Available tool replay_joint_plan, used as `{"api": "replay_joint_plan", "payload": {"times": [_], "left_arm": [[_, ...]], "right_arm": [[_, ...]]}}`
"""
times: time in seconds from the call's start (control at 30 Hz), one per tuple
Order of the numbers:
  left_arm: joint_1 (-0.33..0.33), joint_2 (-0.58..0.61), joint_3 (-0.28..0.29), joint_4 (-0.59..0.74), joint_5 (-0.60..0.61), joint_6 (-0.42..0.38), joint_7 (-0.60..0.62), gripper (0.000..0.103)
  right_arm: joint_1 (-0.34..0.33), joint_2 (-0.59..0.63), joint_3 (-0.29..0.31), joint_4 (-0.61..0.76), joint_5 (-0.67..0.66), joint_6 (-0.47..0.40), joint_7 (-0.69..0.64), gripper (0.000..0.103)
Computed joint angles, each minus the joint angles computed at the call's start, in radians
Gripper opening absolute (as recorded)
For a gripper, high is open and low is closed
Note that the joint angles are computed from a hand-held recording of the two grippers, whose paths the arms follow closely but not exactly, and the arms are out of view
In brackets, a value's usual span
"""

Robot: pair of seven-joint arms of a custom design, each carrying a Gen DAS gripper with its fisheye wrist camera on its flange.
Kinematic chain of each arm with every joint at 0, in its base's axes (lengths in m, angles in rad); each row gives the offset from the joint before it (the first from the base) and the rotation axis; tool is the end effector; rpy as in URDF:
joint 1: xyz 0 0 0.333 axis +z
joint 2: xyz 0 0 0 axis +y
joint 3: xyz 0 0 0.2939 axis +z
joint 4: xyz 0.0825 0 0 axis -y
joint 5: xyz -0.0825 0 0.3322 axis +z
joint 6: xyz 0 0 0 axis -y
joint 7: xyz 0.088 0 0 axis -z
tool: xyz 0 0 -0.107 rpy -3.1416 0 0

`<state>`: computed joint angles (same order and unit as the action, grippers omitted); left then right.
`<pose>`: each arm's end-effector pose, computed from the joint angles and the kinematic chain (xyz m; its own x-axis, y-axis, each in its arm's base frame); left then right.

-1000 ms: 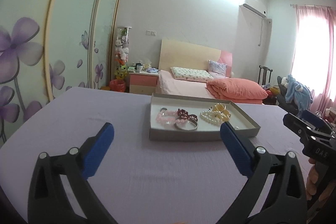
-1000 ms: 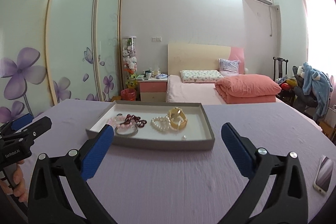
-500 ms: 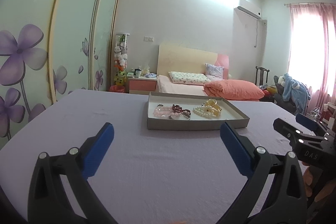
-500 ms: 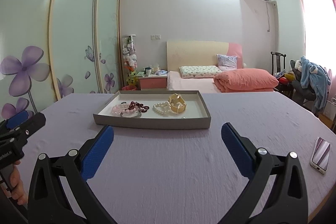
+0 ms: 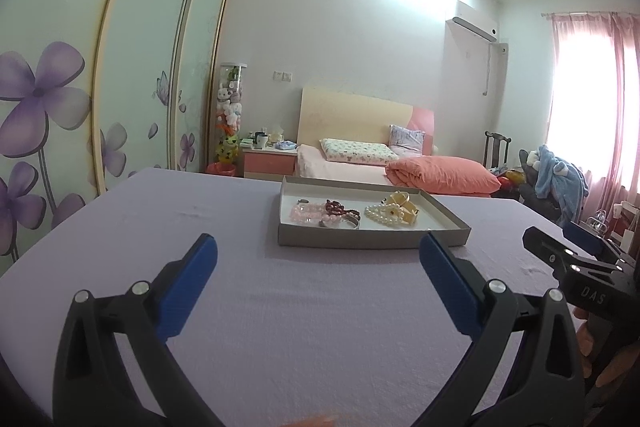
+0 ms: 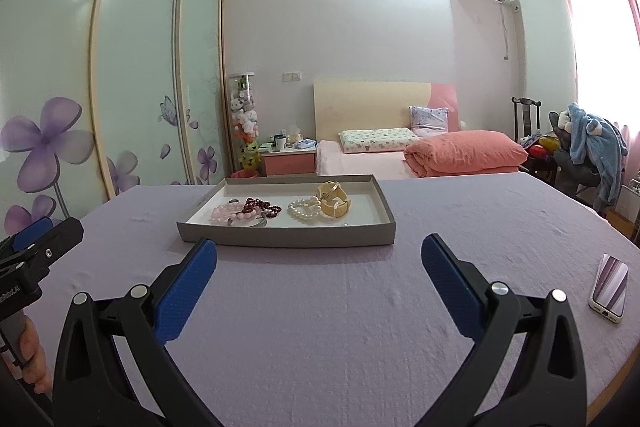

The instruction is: Organize jewelry

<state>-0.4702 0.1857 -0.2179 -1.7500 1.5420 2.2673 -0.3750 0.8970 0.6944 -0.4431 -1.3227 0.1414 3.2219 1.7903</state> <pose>0.4867 -0.3546 0.5173 0.2546 -0.9583 0.1301 -0.2384 -0.1926 -0.9519 0.5867 0.4008 0.5121 0.4130 -0.9086 -0.0623 -0.2955 -0.0690 -0.9528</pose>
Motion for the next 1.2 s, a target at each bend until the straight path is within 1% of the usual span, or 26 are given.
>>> {"api": "replay_joint_plan", "payload": {"times": [0.2, 0.6, 1.2], "left_arm": [[0.001, -0.004, -0.001, -0.008, 0.004, 0.004, -0.004, 0.099], [0.002, -0.004, -0.003, -0.007, 0.000, 0.006, 0.002, 0.099], [0.000, -0.005, -0.003, -0.003, -0.002, 0.001, 0.004, 0.099]], "right_arm": [[-0.005, -0.014, 0.017, -0.017, 0.001, 0.007, -0.013, 0.101], [0.014, -0.017, -0.002, -0.028, 0.037, 0.027, -0.031, 0.101], [0.013, -0.018, 0.006, -0.028, 0.066, 0.027, -0.061, 0.101]]}}
